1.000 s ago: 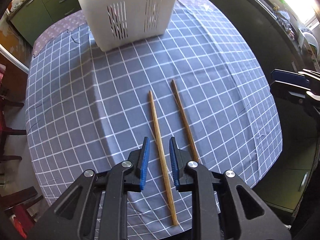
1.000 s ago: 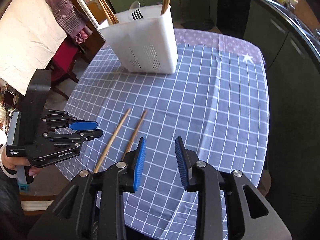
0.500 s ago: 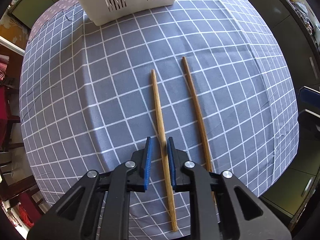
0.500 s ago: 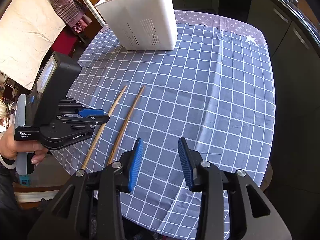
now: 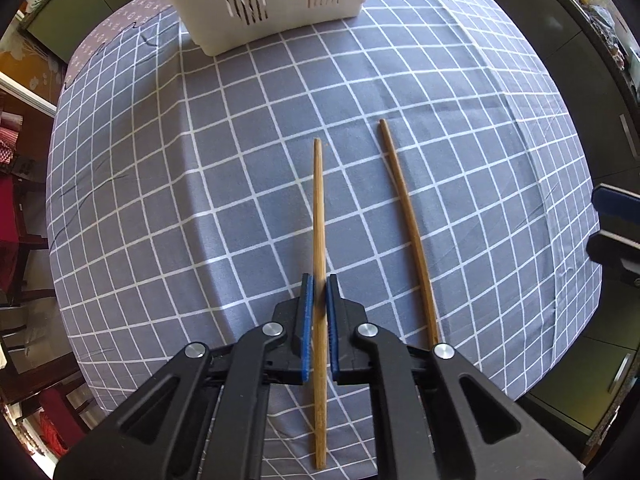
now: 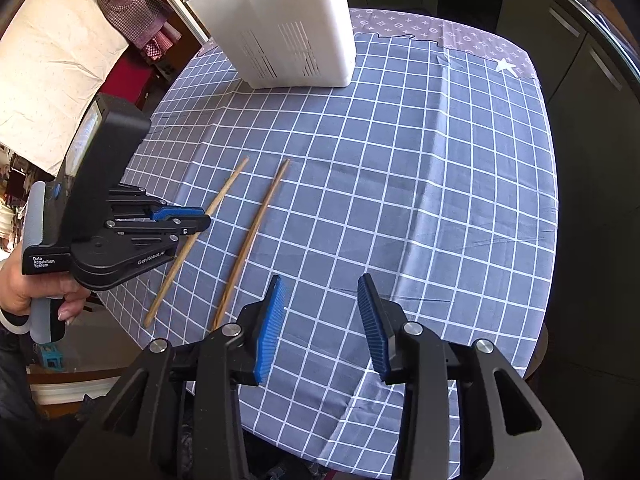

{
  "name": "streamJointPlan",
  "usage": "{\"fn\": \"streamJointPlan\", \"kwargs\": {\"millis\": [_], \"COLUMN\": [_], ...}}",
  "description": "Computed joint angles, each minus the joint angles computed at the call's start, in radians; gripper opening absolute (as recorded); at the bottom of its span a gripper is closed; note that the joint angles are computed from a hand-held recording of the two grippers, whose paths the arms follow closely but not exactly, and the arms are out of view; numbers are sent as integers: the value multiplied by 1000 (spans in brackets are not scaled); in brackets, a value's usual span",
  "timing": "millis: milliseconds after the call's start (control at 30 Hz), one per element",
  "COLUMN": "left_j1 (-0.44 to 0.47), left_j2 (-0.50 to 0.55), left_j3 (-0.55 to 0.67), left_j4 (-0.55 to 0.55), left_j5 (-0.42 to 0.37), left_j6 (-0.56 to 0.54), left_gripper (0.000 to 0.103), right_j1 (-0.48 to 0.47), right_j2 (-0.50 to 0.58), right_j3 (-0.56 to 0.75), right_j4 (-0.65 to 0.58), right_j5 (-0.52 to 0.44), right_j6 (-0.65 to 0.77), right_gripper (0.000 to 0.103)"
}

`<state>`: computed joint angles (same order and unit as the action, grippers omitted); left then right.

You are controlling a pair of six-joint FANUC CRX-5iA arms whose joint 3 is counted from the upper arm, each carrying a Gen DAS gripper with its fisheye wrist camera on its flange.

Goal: Organize utensils
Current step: 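Grasp the last wooden chopstick with the right tool while the left tool holds its chopstick upright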

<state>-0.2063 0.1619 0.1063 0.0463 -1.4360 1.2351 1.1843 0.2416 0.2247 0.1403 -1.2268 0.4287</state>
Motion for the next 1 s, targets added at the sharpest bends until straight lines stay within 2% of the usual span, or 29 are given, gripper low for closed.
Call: {"fn": "streamJointPlan", "kwargs": {"millis": [400,533,633,1000], "left_j1": [167,209,228,260], "left_j2": [-206,-265,-290,-326], "left_j3": [-83,-132,-155,-207], "left_j4": [201,257,290,339], "left_j5": [117,153,161,179], "left_j6": [-182,-254,-293,-356], "left_gripper": [7,7,7,7], "right_j1": [-29,-39,-52,-82], "right_j2": [180,268,331,462], "right_j3": [245,352,427,588], "right_j4": [-71,-104,-139,-180], "right_j5": [-121,-181,-230,-318], "right_j6": [88,117,136,131], "right_gripper": [38,25,20,20]}}
